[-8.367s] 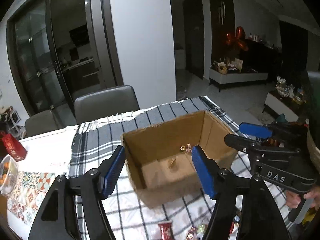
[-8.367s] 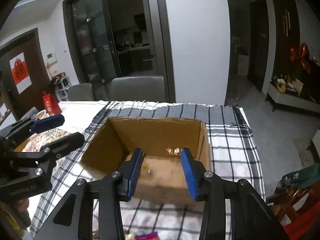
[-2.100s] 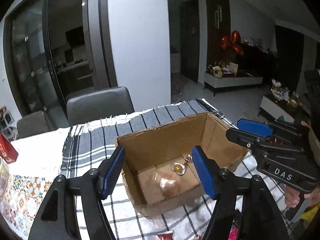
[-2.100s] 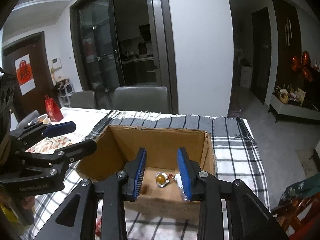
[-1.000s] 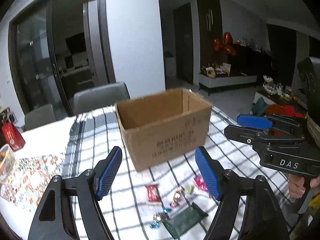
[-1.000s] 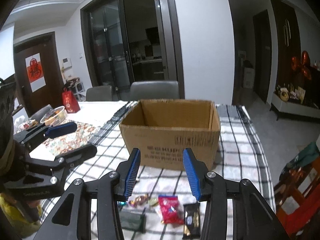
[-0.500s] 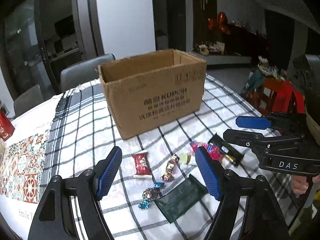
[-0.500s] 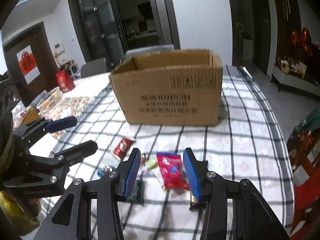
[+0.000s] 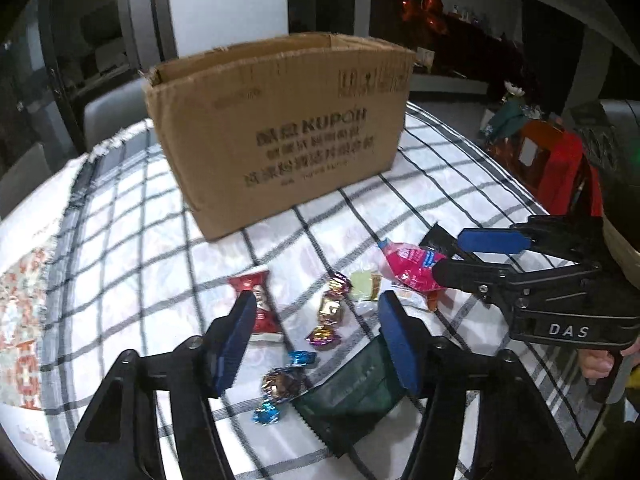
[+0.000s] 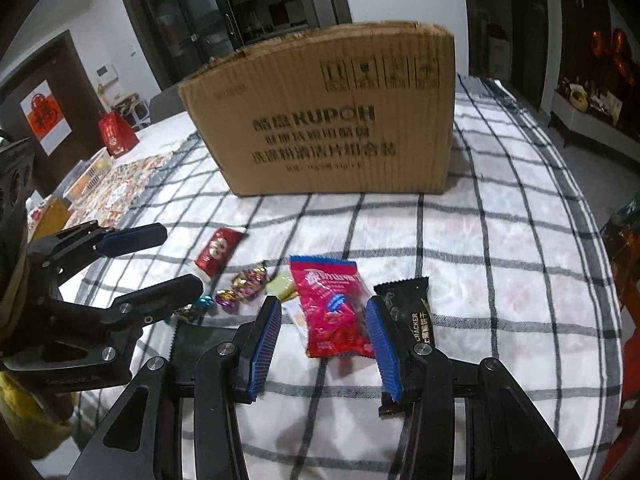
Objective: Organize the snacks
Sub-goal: 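Grasp a twisted purple-gold candy with the left tool while the right tool grasps the red snack bag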
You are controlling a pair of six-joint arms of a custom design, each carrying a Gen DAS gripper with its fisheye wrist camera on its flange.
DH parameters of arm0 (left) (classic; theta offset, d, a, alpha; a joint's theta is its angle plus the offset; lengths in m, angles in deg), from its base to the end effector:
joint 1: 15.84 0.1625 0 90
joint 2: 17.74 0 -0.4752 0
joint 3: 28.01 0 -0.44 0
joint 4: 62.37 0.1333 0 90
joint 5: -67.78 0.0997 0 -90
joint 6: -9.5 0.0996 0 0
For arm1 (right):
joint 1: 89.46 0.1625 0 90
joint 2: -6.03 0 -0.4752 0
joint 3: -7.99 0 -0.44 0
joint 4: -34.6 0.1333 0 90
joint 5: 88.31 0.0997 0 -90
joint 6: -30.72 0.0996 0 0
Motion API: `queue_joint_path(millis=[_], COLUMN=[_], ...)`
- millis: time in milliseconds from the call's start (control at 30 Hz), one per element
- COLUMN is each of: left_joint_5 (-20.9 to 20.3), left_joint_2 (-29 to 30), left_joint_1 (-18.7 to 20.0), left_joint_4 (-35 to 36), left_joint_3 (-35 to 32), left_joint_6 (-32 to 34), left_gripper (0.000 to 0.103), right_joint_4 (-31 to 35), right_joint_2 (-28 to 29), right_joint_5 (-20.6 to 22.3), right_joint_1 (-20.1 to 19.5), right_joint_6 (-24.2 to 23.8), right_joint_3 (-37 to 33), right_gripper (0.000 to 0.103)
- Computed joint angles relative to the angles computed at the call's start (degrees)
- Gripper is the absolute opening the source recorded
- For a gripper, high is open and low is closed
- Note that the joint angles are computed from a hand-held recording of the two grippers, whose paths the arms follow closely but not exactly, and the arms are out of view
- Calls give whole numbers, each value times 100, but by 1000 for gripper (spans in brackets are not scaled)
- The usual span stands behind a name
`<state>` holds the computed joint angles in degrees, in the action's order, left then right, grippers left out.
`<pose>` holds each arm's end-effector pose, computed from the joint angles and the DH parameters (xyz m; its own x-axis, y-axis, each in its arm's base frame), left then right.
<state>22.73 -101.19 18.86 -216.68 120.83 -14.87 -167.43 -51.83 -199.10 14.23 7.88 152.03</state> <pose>-0.1601 -0.3586 0.1622 -0.6962 0.3021 -0.6512 0.5870 0.7617 -0.2743 0.1928 -0.3775 0.0855 -0.7882 -0.4047 0.4636 -0.5631 0.7783 -0.2778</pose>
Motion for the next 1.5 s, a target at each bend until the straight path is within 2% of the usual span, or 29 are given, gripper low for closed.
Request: queue_joint_path(millis=[100, 333, 533, 733, 900, 1167, 1500], left_joint_5=[-227, -450, -606, -737, -700, -665, -425], left_joint_2=[179, 535, 725, 843, 844, 684, 167], left_joint_1=[223, 534, 705, 822, 820, 775, 338], left_joint_4=[-169, -409, -513, -621, -581, -487, -140], left_joint_3=[-71, -208, -282, -323, -326, -267, -133], left_joint_6=[153, 223, 203, 123, 85, -135, -542], left_gripper=[56, 48, 40, 29, 18, 17, 17], right_joint_4=[50, 225, 320, 637, 506, 223, 6], right_joint_2=[56, 123, 183, 206, 246, 299, 90], right_joint_5=[36, 166, 211, 380, 411, 264, 213], right_joint_1=[-73, -248, -317, -441, -447, -301, -86], right_joint_6=[-3, 133, 168, 266, 255, 178, 117], right_joint_3=[-41, -118, -209, -322, -286, -233, -114], right_gripper=[45, 45, 45, 45, 45, 42, 42])
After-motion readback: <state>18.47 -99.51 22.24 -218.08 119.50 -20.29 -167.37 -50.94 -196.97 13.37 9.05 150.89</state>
